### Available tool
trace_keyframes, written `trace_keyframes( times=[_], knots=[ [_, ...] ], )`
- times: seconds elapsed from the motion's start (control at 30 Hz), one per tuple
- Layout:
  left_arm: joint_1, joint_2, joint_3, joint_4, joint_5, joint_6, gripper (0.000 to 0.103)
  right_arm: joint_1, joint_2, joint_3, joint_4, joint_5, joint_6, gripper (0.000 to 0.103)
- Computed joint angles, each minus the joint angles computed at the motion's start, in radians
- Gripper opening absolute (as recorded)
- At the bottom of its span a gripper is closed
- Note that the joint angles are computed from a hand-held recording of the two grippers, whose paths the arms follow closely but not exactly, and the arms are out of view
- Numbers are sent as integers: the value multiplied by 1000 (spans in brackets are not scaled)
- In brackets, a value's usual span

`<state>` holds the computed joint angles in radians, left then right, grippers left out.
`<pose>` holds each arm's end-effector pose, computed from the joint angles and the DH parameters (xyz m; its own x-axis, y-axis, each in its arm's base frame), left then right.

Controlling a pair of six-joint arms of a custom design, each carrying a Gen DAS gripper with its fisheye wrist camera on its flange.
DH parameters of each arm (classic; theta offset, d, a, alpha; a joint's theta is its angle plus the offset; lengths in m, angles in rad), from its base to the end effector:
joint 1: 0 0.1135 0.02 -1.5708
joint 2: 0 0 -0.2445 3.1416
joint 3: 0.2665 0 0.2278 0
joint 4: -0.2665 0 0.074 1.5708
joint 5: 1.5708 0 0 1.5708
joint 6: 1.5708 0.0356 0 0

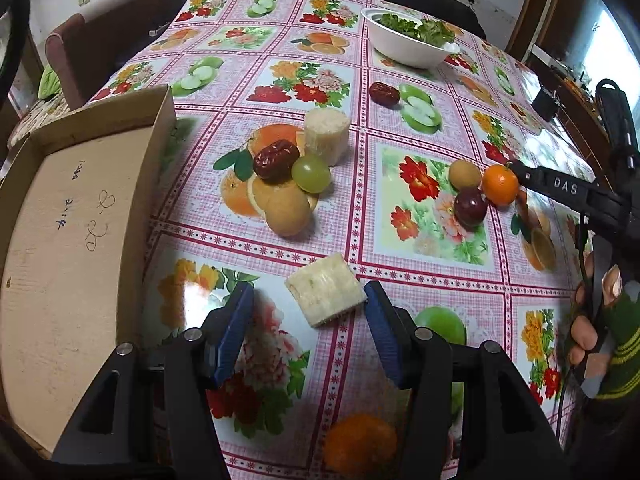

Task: Organize fruits
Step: 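Grasp the cream cube with the left tool while the right tool grasps a dark red plum, then carry the cream cube with the left tool while the right tool carries the plum to the box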

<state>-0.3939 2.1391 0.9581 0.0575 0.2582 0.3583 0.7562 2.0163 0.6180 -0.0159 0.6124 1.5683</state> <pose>0.3082 -0.1379 0.0413 -0.6138 0.6223 -0.4858 0.7350 0.6751 -0.0639 0.1874 0.1486 0.0261 -0.4980 0.6551 -0.5682 0.7173 0.6794 0.1545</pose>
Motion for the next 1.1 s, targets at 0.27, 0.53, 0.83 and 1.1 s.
trace_keyframes(
  times=[0.27, 0.53, 0.83, 1.1],
  knots=[
    [11, -28, -23, 3, 19, 1, 34, 38, -14, -8, 2, 18, 15, 31],
    [50, -164, -146, 57, 43, 14, 34, 228, -103, 21, -195, 106, 234, 30],
    [128, -280, -232, 87, 50, 32, 34, 429, -65, 245, -402, 200, 345, 30],
    [210, -337, -267, 86, 82, 70, 35, 468, 13, 421, -465, 208, 295, 30]
  ],
)
